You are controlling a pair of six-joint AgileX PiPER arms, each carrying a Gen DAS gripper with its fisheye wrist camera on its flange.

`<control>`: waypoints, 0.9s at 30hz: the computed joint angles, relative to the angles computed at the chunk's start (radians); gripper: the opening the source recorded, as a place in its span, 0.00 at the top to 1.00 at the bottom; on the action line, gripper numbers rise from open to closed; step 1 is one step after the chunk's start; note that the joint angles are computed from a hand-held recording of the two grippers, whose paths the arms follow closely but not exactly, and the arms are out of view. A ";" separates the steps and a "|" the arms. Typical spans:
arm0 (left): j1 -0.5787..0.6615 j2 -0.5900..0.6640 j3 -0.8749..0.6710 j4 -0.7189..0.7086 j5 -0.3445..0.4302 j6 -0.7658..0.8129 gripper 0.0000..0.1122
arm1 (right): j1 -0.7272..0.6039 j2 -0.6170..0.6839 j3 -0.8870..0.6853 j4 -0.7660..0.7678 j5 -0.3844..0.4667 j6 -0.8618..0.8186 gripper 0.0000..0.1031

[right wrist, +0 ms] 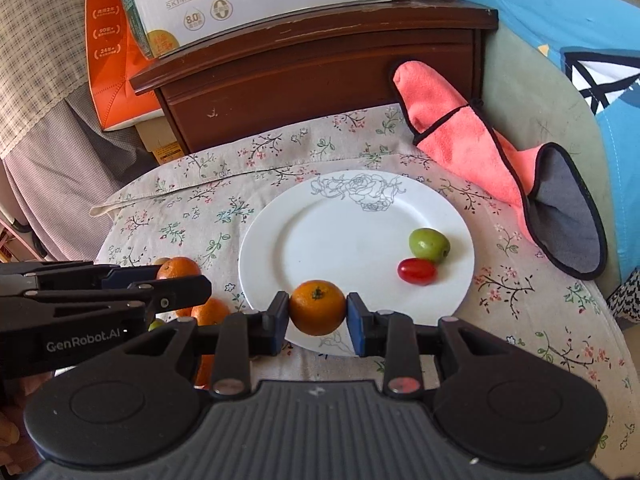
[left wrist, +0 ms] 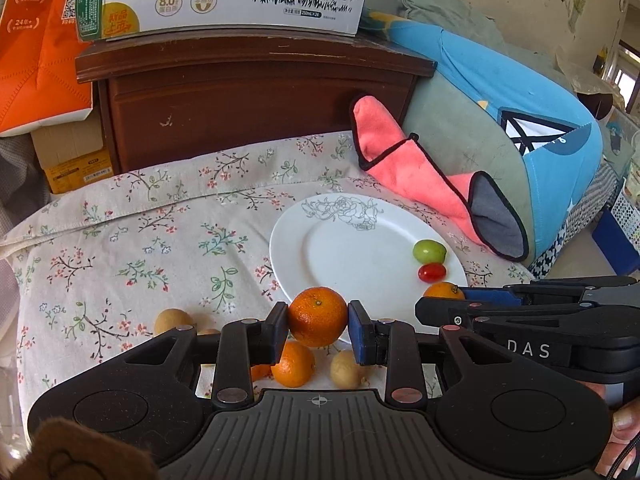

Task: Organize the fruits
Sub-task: 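Carry both tangerines onto the white plate and open both grippers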

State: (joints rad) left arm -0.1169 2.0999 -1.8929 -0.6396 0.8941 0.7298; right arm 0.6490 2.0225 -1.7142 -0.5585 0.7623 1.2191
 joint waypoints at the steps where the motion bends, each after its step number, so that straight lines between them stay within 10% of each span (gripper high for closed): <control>1: -0.006 0.011 -0.015 -0.002 0.000 0.003 0.74 | -0.010 -0.005 0.013 0.008 -0.013 0.013 0.70; 27: -0.075 0.220 -0.314 0.081 0.058 -0.111 0.67 | -0.095 0.062 0.012 0.034 -0.040 0.163 0.67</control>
